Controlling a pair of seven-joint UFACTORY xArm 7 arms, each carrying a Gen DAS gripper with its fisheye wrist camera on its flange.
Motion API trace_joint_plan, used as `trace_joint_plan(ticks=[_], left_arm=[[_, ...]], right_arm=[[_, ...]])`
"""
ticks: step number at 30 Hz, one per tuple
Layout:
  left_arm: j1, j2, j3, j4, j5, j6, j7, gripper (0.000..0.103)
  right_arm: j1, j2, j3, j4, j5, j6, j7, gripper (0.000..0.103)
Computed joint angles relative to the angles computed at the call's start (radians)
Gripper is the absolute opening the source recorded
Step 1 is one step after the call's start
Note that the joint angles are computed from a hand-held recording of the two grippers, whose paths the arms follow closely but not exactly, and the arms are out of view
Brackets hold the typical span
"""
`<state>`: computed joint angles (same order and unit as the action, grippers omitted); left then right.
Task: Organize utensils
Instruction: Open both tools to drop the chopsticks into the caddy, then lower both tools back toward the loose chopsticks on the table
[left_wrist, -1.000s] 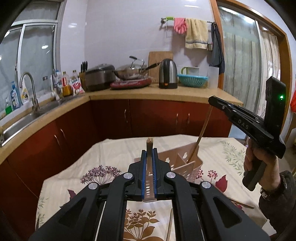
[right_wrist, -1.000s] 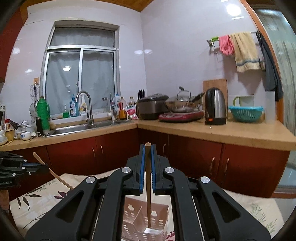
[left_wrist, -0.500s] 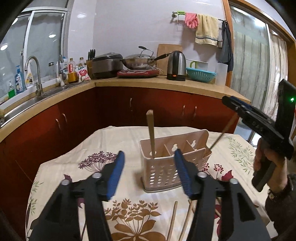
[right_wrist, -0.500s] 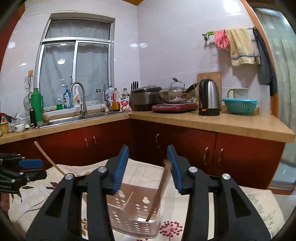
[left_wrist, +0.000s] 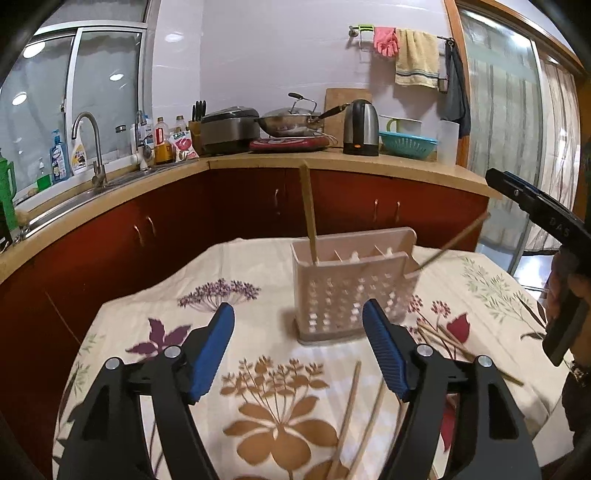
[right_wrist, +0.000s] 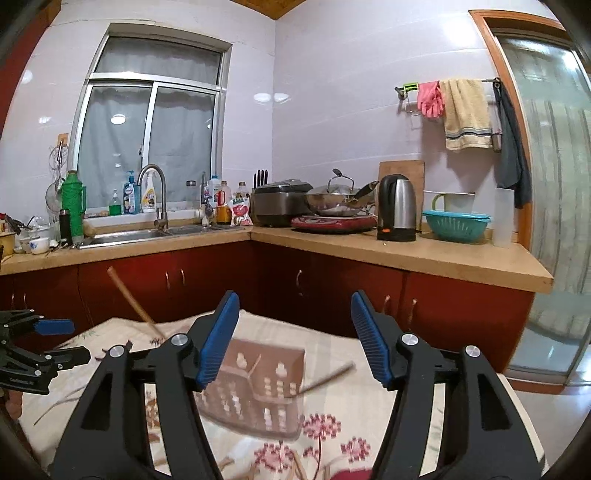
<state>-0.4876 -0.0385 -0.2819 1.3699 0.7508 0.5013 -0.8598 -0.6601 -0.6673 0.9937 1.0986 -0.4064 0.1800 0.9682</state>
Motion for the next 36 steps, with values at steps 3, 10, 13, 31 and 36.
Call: trace_joint_plan(ticks=[3, 10, 13, 31, 36], left_arm=[[0.000, -0.044, -0.010, -0.078, -0.005, -0.025, -0.035, 0.070], [0.027, -0.135, -0.073, -0.249, -0.003, -0.056, -0.144, 0.070], [0.039, -0.161, -0.105, -0.296, 0.005, -0.057, -0.171, 0.070], [0.033, -0.170, -0.175, -0.430, 0.005, -0.089, -0.212, 0.052], [0.008, -0.141, -0.161, -0.433, -0.012, -0.081, -0.189, 0.040]], right_arm=[[0.081, -0.041, -0.036, -0.063, 0.016, 0.025, 0.006, 0.062], [0.286, -0.129, -0.086, -0.229, 0.043, 0.120, 0.065, 0.061], [0.360, -0.149, -0.091, -0.281, 0.041, 0.171, 0.094, 0.061], [0.614, -0.172, -0.137, -0.451, -0.032, 0.267, 0.294, 0.053], [0.638, -0.161, -0.147, -0.462, -0.055, 0.271, 0.323, 0.053]])
